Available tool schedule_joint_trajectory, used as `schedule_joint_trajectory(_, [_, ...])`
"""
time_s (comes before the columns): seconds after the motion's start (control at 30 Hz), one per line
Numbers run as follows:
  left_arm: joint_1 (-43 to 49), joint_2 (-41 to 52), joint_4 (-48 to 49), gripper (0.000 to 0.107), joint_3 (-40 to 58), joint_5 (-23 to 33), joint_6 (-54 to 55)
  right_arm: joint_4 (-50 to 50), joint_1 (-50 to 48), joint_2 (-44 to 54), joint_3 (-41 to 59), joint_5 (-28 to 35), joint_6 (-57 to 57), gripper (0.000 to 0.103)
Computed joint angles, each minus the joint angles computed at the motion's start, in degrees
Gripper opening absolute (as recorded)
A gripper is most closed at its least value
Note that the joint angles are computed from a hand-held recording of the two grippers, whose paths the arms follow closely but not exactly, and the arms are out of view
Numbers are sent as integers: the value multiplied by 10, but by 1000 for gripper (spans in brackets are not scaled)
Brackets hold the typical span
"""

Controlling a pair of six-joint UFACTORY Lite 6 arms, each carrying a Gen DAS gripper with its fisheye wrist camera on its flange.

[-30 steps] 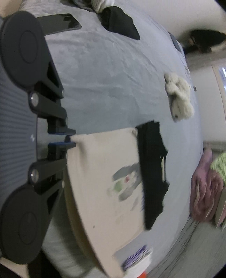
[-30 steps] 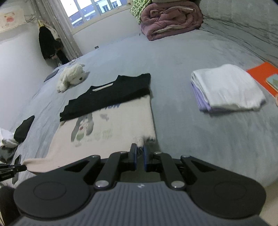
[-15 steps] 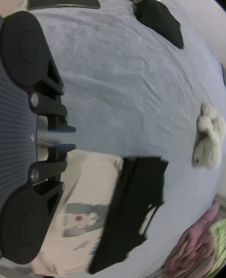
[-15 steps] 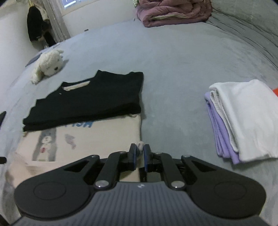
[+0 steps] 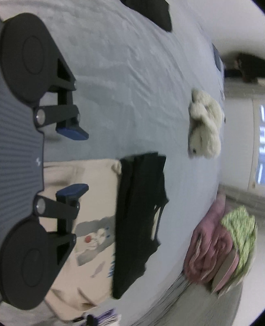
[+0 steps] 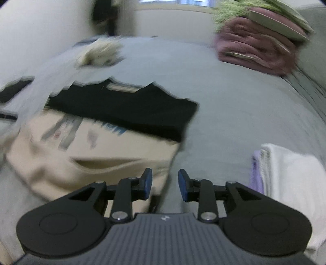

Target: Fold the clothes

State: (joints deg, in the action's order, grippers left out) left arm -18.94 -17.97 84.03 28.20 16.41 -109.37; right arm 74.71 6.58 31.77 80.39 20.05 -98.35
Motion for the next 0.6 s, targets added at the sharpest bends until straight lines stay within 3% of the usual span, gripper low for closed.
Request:
schedule_joint_trajectory(0.17, [19, -13, 190, 58, -24, -44, -149, -13, 5, 30, 39, 16, 12, 40])
schedule_joint_trajectory(0.4, [-29, -15, 207, 58, -39, -10, -148, -133, 29, 84, 99, -21, 148, 40])
schedule_joint_trajectory(0.6, [-60, -12, 219, 58, -53, 20, -137, -108, 25, 92, 102, -16, 130, 40])
